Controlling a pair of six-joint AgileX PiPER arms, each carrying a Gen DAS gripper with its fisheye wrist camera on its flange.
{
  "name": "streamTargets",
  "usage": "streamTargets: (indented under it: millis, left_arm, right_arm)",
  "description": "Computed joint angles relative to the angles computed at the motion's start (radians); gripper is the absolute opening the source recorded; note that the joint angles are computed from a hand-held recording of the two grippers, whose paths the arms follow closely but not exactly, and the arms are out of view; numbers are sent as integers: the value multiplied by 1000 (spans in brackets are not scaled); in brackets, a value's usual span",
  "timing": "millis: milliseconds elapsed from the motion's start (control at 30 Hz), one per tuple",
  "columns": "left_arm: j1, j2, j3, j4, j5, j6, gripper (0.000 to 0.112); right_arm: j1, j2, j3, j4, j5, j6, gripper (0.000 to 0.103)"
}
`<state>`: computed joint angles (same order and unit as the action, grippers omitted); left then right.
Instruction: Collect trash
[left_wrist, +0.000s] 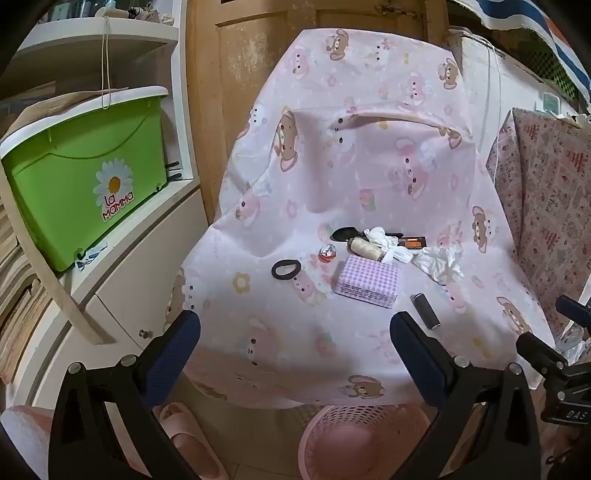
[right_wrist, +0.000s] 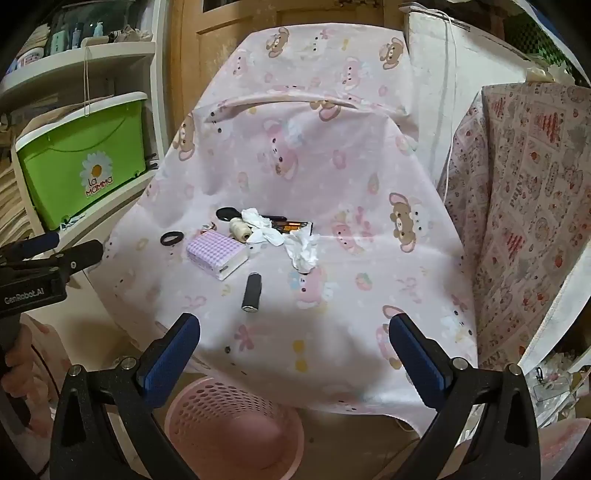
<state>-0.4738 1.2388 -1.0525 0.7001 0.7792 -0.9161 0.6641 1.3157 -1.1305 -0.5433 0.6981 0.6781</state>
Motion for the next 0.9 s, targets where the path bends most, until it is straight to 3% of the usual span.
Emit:
streamTargets:
  millis: [167,433,900]
  left_arm:
    - [-17,-3,3,15,16,-24,102]
    - [-26,17,-11,29,20,-32,102]
    - [-49,-1,-4,77,28,-59,102]
  right_arm:
    - [-30,5,-3,35,-8,-35,103]
    - [21,7,2,-106,28,65,103]
    - [38,6,12,-139,18,87,103]
